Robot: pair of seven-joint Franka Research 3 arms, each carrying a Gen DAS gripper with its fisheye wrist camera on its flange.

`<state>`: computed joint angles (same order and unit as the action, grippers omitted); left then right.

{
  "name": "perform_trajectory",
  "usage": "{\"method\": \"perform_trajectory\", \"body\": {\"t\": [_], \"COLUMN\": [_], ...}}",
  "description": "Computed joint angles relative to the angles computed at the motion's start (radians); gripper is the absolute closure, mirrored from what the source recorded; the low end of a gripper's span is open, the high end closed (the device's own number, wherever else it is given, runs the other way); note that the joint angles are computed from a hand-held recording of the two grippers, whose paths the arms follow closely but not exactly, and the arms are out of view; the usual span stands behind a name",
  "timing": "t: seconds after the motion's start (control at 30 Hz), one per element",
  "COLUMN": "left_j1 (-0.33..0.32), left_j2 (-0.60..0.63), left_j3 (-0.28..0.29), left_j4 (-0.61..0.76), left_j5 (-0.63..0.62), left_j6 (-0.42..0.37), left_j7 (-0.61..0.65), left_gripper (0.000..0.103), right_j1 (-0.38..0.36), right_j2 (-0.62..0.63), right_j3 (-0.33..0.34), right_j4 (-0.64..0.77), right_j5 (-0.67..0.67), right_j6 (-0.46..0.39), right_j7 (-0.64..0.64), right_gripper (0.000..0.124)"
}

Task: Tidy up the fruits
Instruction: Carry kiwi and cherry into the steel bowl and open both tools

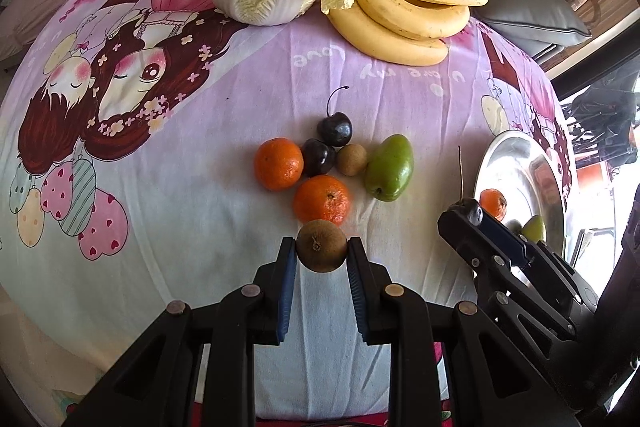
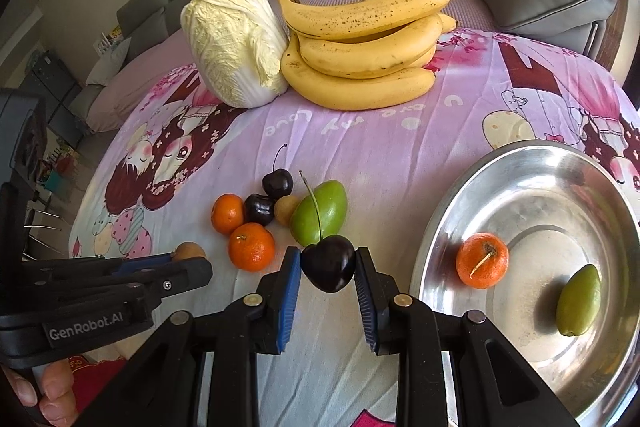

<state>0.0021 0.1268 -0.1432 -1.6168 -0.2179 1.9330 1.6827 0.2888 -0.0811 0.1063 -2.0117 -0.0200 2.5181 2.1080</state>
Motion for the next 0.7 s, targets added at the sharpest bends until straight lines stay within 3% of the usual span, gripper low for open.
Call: {"method": "perform_trajectory", "body": {"t": [0.7], "left_j1": [-0.061], "left_j2": [-0.027], "left_j3": [-0.03], "left_j4": [-0.005], "left_j5": [-0.035], "left_j6": [-0.015], "left_j7": [0.041], "left_gripper": [0.077], "right_j1": [-0.085], "right_j2": [-0.151], "right_j3": [0.006], "right_j4": [-0.136], "right_j5": [-0.05], "right_j6": [-0.014], "right_j7": [0.107], "right_gripper": [0.095]}}
